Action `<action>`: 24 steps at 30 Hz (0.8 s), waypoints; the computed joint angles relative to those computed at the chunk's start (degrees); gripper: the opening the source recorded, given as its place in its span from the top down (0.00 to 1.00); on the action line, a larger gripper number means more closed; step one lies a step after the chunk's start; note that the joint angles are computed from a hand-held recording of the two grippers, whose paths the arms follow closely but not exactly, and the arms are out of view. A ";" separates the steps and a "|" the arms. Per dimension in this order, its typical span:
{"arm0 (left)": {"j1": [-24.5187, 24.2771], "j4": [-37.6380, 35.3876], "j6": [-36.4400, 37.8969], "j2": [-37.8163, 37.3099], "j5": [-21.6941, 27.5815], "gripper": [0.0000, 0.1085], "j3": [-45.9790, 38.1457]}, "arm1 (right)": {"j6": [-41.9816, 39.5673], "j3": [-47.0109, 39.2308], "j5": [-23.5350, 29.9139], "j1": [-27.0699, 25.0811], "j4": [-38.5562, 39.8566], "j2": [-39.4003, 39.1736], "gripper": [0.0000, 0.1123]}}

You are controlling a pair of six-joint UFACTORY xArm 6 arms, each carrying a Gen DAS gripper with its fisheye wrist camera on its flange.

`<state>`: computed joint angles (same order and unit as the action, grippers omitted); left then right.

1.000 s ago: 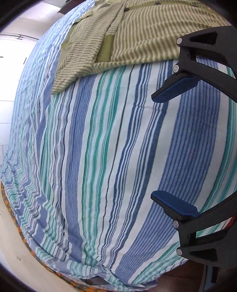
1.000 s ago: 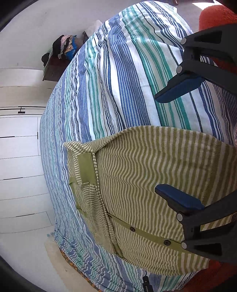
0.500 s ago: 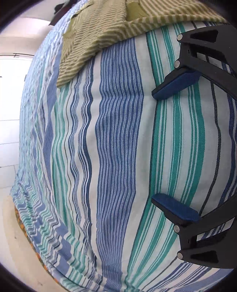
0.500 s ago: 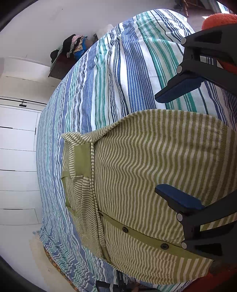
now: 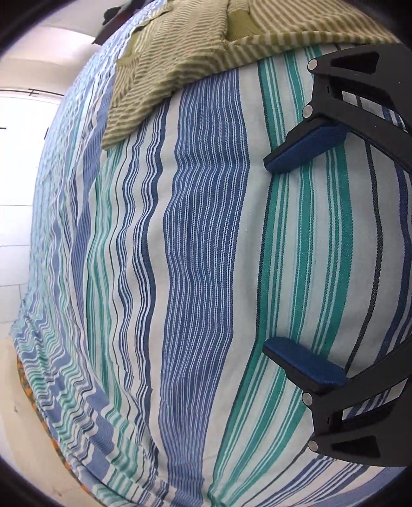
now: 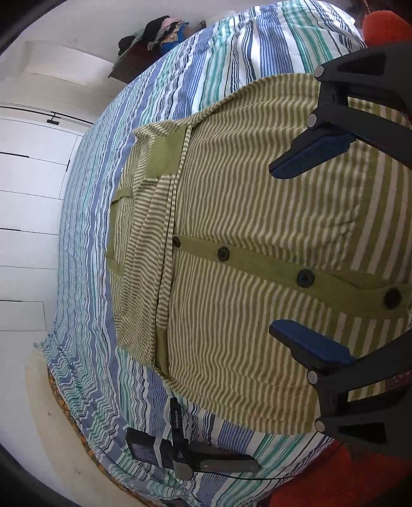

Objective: Fold small clothes

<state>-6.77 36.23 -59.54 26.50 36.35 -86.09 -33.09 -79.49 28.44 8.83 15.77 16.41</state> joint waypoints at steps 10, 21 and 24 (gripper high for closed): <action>-0.02 -0.03 0.00 0.07 -0.03 0.05 -0.08 | 4.79 0.63 3.34 7.10 -10.00 0.97 0.20; -0.01 0.00 -0.01 0.13 -0.05 0.05 -0.12 | 2.44 1.97 -1.21 7.11 -6.34 -1.01 0.20; -0.02 0.00 0.00 0.12 -0.02 0.05 -0.12 | -0.20 2.83 -1.02 6.09 -3.20 -1.58 0.20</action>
